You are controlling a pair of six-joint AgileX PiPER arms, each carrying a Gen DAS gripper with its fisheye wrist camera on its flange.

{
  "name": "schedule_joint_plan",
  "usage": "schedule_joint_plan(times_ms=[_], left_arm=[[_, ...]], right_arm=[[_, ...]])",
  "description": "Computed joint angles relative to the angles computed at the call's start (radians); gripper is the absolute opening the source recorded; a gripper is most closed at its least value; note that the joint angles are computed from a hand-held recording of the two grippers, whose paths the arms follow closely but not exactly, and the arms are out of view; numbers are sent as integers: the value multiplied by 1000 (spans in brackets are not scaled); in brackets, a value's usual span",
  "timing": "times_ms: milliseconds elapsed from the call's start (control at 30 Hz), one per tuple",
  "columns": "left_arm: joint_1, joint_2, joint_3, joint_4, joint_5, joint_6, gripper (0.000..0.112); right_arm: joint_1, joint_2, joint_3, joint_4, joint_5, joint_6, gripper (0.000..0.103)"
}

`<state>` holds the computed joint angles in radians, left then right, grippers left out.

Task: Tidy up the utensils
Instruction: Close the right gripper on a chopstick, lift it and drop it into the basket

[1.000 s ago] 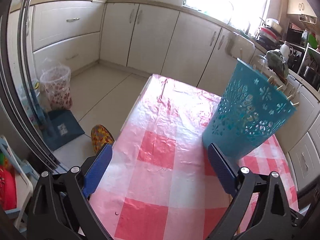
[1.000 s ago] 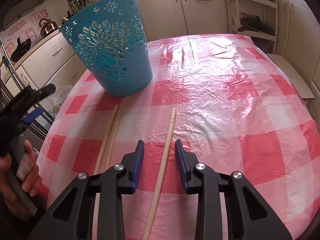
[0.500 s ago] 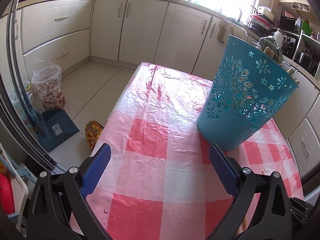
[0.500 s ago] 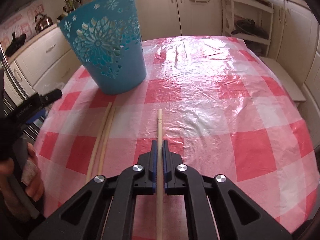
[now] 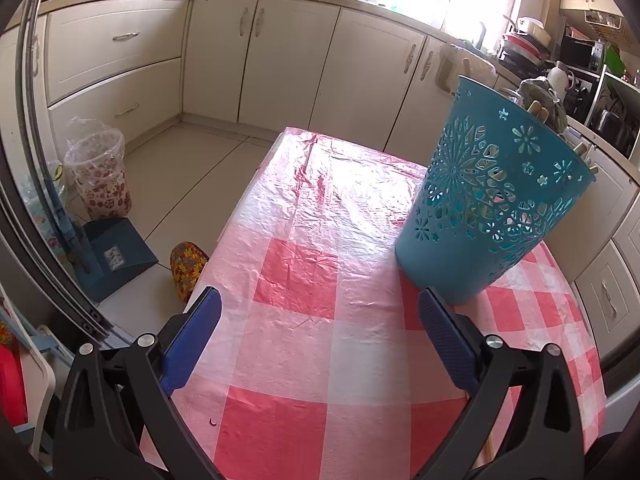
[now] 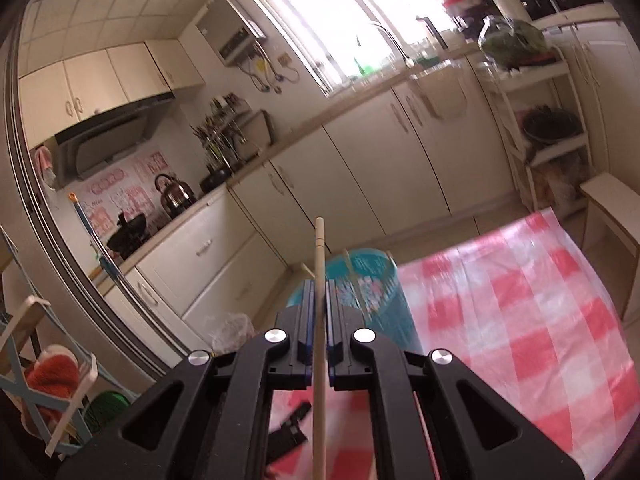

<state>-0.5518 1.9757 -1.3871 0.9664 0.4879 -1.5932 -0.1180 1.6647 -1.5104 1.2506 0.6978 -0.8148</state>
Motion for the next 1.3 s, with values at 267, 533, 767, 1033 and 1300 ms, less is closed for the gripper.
schedule_joint_plan(times_ms=[267,533,767,1033,1300], left_arm=[[8,-12,23,47,-27,-59,95],[11,-24,49,112,-52,-134,95],[11,-23,50,123,-47,-152,95],[12,-22,49,117,-34,-150,95],[9,-22,46,111,-24,-144,95]], right_arm=[[178,224,-312,-149,-331,131,6],[226,312,-345,-401,-384,312,6],[210,267,-269,-330,-365,211,6],[167,8,5,124,-334,-296,21],[129,-278,465,168,-326,-477,33]])
